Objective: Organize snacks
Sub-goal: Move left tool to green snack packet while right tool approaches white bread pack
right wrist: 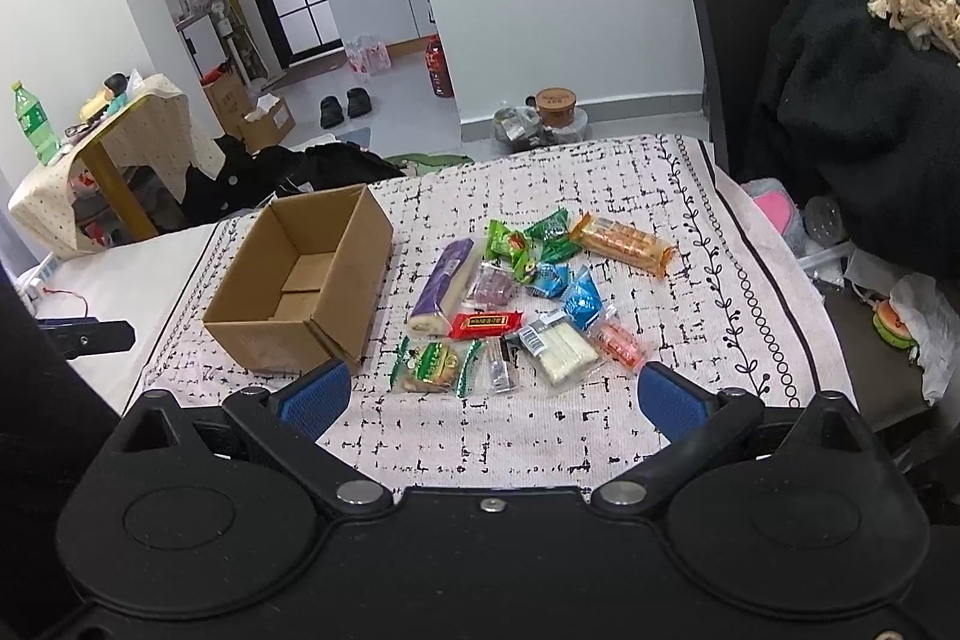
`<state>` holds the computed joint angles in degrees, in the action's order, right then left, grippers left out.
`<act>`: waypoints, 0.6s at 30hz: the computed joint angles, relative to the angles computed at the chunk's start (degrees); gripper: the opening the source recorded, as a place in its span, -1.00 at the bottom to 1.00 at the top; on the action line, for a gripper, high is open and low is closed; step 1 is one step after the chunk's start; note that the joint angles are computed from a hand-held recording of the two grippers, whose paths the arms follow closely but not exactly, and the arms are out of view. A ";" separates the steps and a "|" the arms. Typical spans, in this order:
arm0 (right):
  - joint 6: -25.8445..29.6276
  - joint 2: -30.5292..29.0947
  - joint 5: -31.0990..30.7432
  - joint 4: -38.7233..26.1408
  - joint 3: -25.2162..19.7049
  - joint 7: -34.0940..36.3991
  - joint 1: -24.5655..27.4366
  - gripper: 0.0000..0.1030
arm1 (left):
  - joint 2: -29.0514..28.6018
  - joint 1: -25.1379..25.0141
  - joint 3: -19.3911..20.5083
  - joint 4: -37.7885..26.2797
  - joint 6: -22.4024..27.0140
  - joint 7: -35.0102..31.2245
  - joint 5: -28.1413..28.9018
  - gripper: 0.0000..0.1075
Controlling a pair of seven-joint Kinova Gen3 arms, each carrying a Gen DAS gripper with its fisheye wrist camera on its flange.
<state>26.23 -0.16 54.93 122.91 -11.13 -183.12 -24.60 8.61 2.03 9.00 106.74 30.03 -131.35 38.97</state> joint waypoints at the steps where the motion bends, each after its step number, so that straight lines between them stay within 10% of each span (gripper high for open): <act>1: -0.12 0.37 0.22 -0.07 0.09 -0.17 0.08 1.00 | 0.54 -0.02 0.10 -0.27 -0.02 -0.33 0.12 0.88; 18: -5.46 7.55 -4.26 -2.38 5.82 5.01 -0.52 0.70 | 11.54 -2.02 5.22 -6.32 1.98 -5.47 0.43 0.76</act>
